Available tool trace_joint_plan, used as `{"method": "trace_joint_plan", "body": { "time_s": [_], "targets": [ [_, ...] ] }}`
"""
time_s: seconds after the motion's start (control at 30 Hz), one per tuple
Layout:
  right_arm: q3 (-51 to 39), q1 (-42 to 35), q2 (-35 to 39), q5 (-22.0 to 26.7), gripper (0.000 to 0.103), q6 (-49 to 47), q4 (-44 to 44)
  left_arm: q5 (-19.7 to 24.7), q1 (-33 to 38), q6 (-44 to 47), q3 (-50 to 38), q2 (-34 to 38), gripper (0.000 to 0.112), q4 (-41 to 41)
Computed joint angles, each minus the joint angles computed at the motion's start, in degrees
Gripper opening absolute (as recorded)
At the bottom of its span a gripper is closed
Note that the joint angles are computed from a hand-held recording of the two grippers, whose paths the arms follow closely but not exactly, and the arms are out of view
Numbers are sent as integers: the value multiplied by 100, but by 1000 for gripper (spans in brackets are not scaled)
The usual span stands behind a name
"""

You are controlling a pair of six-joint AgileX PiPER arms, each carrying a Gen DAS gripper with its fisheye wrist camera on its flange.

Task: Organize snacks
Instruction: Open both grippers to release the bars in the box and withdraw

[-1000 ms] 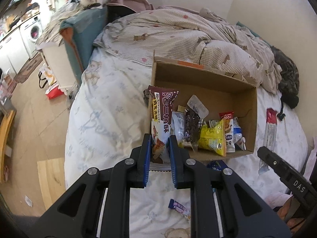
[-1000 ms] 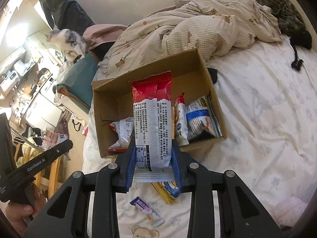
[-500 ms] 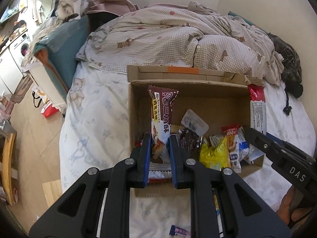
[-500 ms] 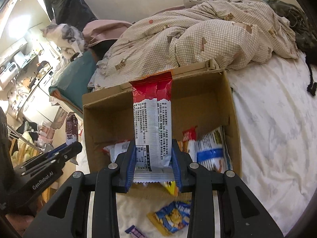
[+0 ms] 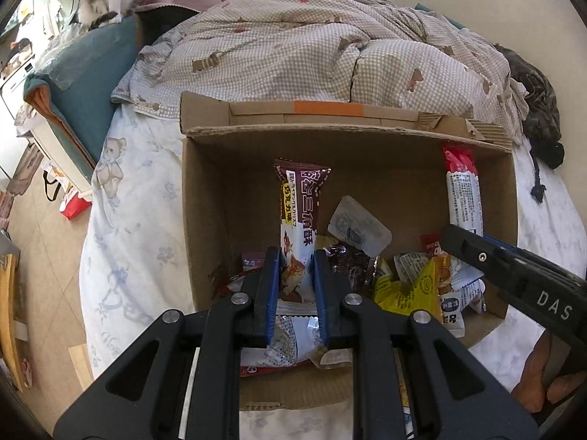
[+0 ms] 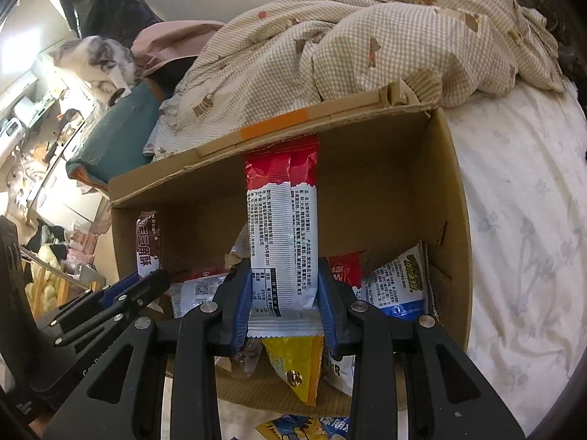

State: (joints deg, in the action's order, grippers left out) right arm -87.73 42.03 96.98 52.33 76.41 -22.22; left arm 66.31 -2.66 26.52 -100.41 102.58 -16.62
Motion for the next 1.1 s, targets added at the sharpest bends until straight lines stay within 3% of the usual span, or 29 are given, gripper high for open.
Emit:
{"method": "trace_joint_plan", "body": {
  "time_s": [0.27,0.37,0.4,0.43,0.47,0.53,0.6,0.77,1.1],
  "targets": [
    [85,-100,-8,-256,35,-60,203,36,-10,-24,-30,22,15,-20],
    [326,-155,-154,-682,40,83,261,70,3,13,-40,19,16,-41],
    [348,-158,-175,-723,51,120,253,107,13,37,-58,24,17,-61],
    [376,-145,-207,-776,70,212,168,153,32,73,-85,36,17,-107],
    [341,-87,-217,-700,78,393,-47,174,62,108,-92,33,17,-161],
    [244,35,-223,-536,81,508,-373,173,115,114,-83,16,19,-222],
    [54,73,-156,-369,81,264,-341,254,178,119,-112,33,33,-311],
    [-66,163,-141,-170,81,257,-506,82,297,82,124,-174,80,-475],
    [7,317,-382,205,82,412,-710,105,534,190,285,-459,83,-588]
  ]
}}
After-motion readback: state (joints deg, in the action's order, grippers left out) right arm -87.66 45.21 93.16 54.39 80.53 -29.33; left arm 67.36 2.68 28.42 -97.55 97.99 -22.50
